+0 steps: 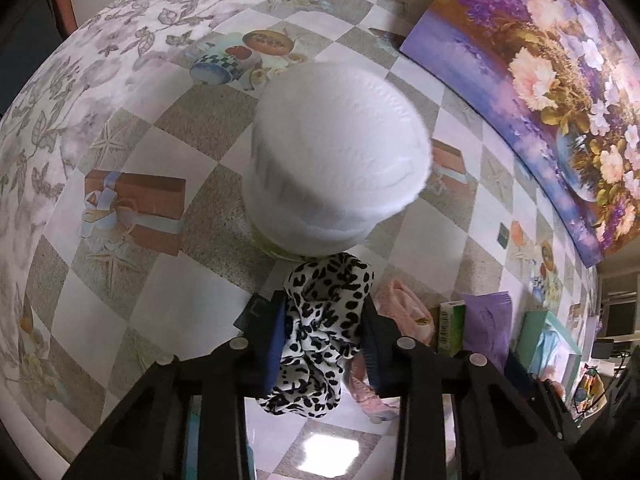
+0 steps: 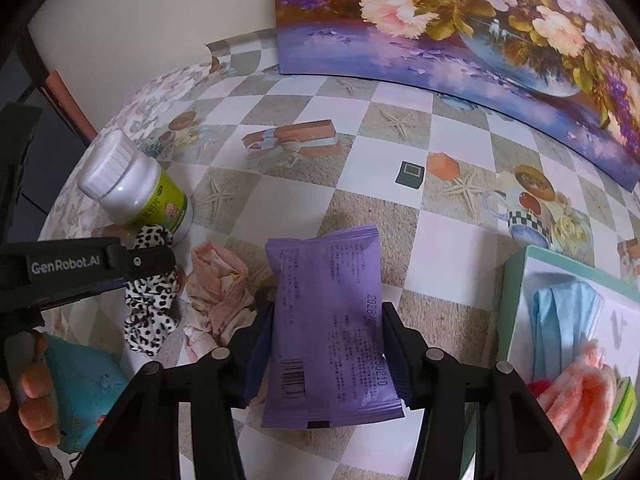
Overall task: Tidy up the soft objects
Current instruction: 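Grasp the leopard scrunchie with the left gripper while the right grasps the purple wipe pack, then carry the scrunchie and wipe pack into the white tray and open both grippers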
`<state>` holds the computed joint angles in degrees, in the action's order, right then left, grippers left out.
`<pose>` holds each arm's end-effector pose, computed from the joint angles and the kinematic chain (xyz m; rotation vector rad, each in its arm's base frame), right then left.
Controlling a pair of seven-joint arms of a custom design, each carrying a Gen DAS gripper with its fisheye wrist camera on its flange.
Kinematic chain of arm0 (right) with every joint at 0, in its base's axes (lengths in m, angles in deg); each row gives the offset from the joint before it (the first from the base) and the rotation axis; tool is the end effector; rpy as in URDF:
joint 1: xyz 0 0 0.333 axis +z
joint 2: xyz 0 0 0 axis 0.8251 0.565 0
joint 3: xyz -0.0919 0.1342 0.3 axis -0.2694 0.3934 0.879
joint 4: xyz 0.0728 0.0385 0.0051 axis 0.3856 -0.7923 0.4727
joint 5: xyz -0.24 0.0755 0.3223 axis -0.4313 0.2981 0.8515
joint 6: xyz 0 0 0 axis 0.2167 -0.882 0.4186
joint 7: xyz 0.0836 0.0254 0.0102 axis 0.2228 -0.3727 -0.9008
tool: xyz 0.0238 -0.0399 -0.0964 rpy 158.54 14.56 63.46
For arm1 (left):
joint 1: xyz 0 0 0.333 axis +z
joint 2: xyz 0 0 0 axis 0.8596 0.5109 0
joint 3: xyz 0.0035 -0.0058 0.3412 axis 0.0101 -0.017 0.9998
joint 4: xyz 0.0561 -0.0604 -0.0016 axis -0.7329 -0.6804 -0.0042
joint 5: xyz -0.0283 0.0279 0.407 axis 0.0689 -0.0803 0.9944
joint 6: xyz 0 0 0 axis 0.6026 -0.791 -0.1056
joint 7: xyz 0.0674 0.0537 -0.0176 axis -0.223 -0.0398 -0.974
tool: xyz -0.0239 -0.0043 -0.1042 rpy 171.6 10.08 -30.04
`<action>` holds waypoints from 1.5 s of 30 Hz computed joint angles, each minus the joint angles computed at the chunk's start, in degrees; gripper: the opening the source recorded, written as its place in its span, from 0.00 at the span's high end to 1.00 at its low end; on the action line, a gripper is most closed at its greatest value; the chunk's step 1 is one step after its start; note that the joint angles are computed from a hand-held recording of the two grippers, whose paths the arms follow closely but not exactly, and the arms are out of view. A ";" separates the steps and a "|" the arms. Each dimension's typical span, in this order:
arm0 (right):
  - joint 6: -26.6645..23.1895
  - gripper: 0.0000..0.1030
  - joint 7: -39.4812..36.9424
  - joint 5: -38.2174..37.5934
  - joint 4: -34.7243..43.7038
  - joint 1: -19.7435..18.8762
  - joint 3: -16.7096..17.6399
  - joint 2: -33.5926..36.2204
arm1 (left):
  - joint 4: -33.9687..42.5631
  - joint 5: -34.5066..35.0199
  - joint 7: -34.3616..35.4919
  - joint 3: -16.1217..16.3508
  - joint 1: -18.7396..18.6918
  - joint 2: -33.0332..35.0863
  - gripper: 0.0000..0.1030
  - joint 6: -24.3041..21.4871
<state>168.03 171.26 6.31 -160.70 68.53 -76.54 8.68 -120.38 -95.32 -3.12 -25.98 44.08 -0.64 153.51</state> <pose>0.4215 0.1487 0.4269 -1.8170 2.0624 -0.3283 0.5014 -0.2771 0.4282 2.2460 -2.0742 0.4839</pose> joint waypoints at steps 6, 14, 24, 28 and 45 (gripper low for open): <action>0.29 0.48 -0.06 2.27 -1.59 0.42 -0.89 -2.95 | -0.51 -0.27 0.09 -0.19 -0.46 -1.93 0.66 1.31; -1.05 0.48 1.70 3.70 -3.87 -0.54 -0.60 -8.90 | -1.27 0.11 0.66 0.09 -0.62 -6.53 0.66 2.40; -7.24 0.48 7.23 0.98 -7.56 -3.88 1.56 -21.77 | -3.03 0.50 2.07 -1.13 -3.75 -11.35 0.66 5.28; -9.28 0.48 8.91 0.10 -9.49 -5.22 1.55 -27.31 | -2.77 -2.07 4.68 -1.53 -6.38 -11.96 0.66 5.85; -28.07 0.48 11.32 -7.23 -16.38 -20.76 -4.81 -44.56 | 4.29 -4.61 12.59 -6.14 -14.36 -7.58 0.66 2.44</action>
